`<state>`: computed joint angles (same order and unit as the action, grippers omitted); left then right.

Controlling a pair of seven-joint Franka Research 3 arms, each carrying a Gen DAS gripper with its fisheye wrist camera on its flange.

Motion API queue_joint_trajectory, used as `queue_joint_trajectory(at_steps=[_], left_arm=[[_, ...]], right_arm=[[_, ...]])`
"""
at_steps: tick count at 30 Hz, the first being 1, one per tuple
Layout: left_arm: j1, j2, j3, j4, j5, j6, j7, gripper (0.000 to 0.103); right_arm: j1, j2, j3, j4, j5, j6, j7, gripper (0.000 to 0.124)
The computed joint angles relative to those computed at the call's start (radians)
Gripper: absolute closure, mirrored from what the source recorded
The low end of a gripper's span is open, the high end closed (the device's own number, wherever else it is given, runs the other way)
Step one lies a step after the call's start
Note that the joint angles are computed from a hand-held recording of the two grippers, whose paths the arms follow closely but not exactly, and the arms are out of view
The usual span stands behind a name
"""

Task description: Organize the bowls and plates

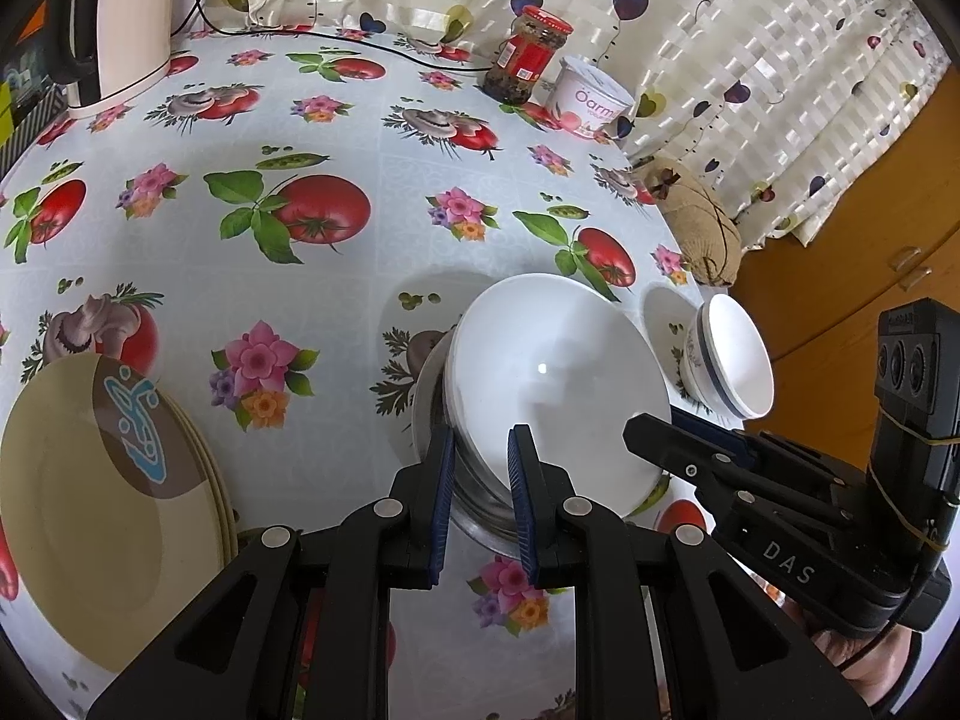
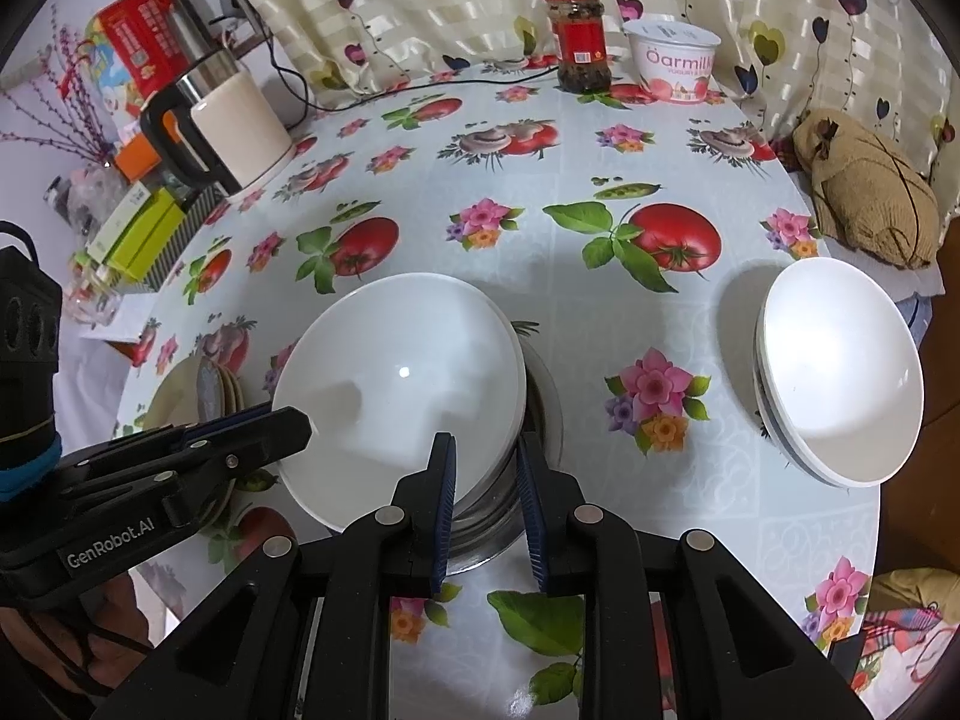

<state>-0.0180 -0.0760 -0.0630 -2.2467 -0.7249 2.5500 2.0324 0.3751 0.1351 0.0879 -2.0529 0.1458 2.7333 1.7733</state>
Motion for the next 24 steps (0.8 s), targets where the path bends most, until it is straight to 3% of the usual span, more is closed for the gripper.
queue_joint_trajectory(at_steps=[24], left_arm=[[-0.019, -0.048, 0.019, -0.043, -0.002, 0.081, 0.029, 0.084]], right_arm=[[-0.015, -0.049, 0.005, -0.040, 0.042, 0.048, -0.027, 0.089]])
